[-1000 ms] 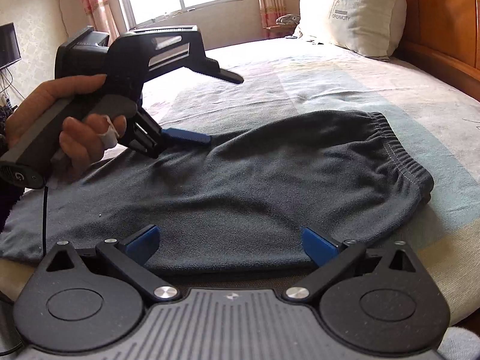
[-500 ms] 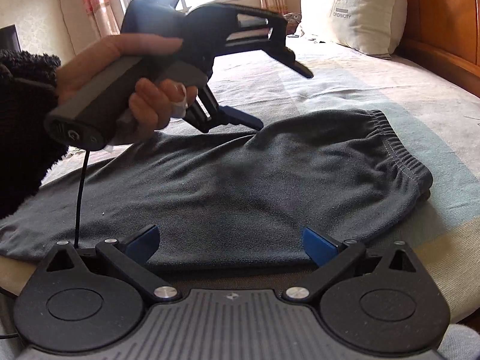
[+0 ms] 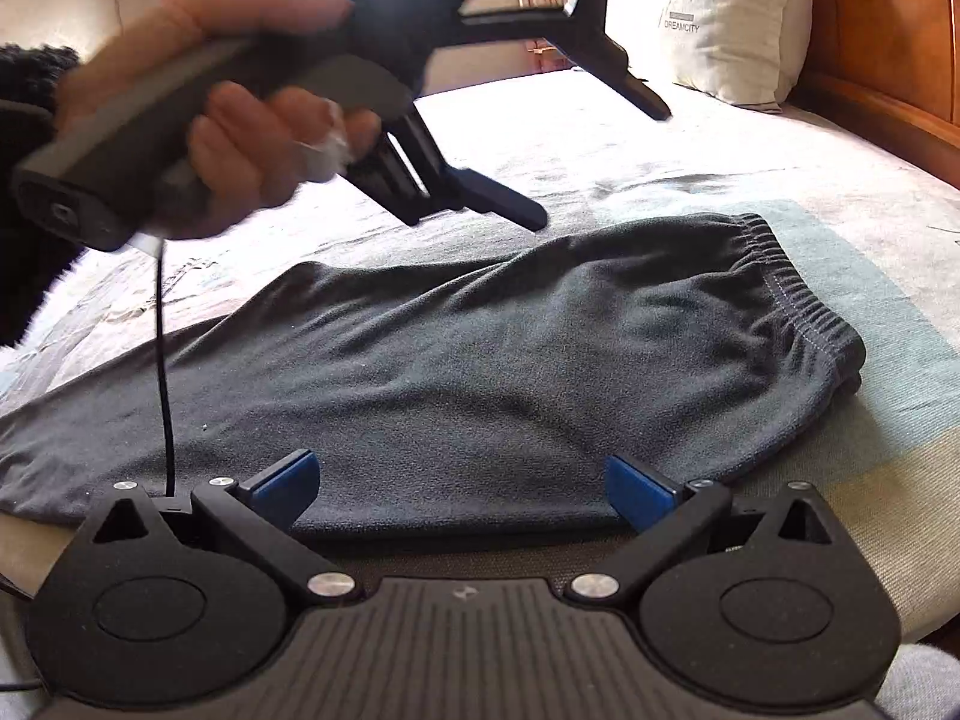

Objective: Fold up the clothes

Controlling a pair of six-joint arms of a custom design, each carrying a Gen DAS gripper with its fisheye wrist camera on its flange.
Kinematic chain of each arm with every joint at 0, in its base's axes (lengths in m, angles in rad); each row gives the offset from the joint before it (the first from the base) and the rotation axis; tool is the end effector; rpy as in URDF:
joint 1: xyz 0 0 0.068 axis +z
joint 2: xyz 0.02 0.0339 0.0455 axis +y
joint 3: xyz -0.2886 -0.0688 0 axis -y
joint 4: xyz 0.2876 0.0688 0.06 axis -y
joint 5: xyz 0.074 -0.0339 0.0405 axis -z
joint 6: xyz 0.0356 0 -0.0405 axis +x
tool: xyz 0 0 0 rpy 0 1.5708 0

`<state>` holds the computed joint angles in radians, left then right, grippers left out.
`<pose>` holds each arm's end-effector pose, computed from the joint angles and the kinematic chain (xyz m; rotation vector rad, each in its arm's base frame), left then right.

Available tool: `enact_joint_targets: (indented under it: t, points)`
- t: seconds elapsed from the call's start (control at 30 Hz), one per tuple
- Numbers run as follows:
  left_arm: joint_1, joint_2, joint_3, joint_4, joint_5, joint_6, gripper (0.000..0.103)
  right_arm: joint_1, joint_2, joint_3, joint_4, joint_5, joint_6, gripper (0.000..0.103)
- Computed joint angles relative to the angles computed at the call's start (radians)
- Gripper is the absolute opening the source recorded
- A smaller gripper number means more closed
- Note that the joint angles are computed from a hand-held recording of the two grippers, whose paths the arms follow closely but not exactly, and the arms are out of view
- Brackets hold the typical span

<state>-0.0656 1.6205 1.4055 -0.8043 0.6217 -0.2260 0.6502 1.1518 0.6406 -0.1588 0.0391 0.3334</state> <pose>0.3799 -0.0457 0.3113 0.0267 2.5525 -0.9125 0.2147 0.1615 0.2207 -0.3392 2.2604 0.4825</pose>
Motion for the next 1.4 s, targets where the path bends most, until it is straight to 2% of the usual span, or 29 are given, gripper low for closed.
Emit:
enact_joint_targets:
  t: [0.1,0.23,0.4,0.5,0.63,0.77,0.87,1.0,1.13,1.3,1.33,1.4]
  points:
    - [0.058,-0.106,0.009,-0.146,-0.044,0.109,0.085,0.002,0.008,0.000,0.010,0.010,0.006,0.103]
    - [0.175,-0.236,-0.020,-0.305,-0.046,0.249,0.085,-0.004,0.005,-0.013,0.043,0.015,0.033,0.103]
    - [0.369,-0.370,-0.186,-0.390,-0.034,0.402,0.086,0.027,0.025,-0.012,0.062,0.086,0.039,0.103]
    - [0.445,-0.446,-0.333,-0.365,-0.068,0.485,0.086,0.067,0.050,-0.004,0.062,0.157,0.018,0.103]
    - [0.444,-0.583,-0.536,-0.243,-0.165,0.538,0.086,0.116,0.087,0.009,0.062,0.247,-0.016,0.103]
    - [0.494,-0.688,-0.644,-0.216,-0.125,0.580,0.086,0.119,0.096,0.007,0.074,0.259,-0.013,0.103]
    - [0.522,-0.757,-0.665,-0.274,-0.103,0.599,0.091,0.114,0.102,0.007,0.083,0.255,-0.010,0.103]
    - [0.521,-0.848,-0.679,-0.328,-0.126,0.634,0.091,0.115,0.105,0.007,0.088,0.255,-0.006,0.103]
    - [0.453,-0.936,-0.698,-0.225,-0.232,0.598,0.092,0.120,0.110,0.008,0.088,0.263,-0.006,0.103]
    - [0.406,-0.906,-0.740,-0.106,-0.335,0.490,0.092,0.119,0.111,0.008,0.092,0.262,-0.007,0.103]
    - [0.391,-0.902,-0.754,-0.096,-0.376,0.465,0.092,0.119,0.111,0.008,0.093,0.260,-0.007,0.103]
    - [0.397,-0.928,-0.765,-0.117,-0.378,0.469,0.093,0.118,0.108,0.006,0.093,0.258,-0.010,0.103]
